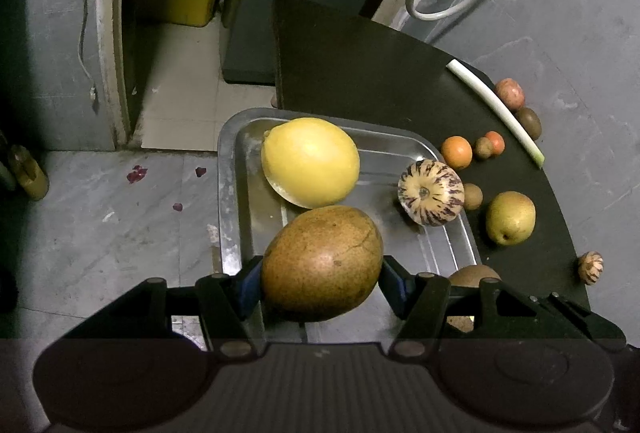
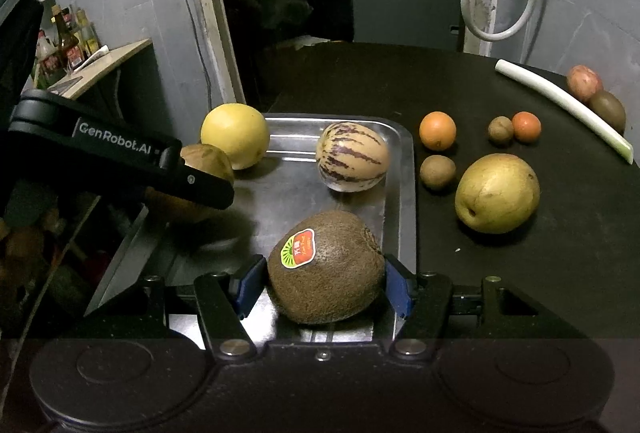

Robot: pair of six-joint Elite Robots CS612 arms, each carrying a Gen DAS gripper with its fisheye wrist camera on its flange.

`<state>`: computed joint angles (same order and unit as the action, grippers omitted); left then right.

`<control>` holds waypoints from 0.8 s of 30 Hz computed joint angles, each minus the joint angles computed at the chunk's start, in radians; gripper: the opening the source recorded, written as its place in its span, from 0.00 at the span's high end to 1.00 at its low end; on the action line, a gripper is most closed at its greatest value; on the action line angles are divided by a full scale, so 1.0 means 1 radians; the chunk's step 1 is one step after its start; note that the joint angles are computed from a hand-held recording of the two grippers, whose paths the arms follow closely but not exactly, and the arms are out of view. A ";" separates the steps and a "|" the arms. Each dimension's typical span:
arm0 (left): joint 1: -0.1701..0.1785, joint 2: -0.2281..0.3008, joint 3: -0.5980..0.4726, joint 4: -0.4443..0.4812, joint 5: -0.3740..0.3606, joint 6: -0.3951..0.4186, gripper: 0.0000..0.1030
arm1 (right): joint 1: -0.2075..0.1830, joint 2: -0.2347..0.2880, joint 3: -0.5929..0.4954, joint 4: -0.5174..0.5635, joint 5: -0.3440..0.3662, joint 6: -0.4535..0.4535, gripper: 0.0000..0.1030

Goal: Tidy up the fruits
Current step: 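Carry the brown oval fruit into the tray with the left tool while the right places the stickered fruit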

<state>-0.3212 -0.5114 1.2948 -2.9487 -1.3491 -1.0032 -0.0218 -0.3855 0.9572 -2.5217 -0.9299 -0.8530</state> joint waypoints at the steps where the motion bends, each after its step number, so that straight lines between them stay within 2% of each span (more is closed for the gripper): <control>1: 0.001 -0.001 0.001 -0.001 -0.002 0.001 0.37 | 0.000 0.000 0.001 -0.002 0.000 0.000 0.38; 9: 0.007 -0.003 0.001 0.001 -0.026 -0.001 0.37 | 0.002 -0.001 0.004 -0.009 -0.008 -0.006 0.36; 14: 0.008 -0.006 0.008 -0.023 -0.032 -0.015 0.35 | -0.002 -0.009 0.022 -0.036 0.004 -0.012 0.21; 18: 0.006 -0.010 0.015 -0.036 -0.017 -0.024 0.31 | -0.009 -0.016 0.032 -0.035 0.025 -0.012 0.19; 24: 0.001 -0.022 0.030 -0.061 0.008 -0.039 0.22 | -0.026 -0.035 0.067 -0.071 0.063 -0.034 0.10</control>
<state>-0.3203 -0.5333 1.3247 -3.0097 -1.3411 -1.0417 -0.0477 -0.4210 1.0238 -2.5926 -0.8670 -0.8867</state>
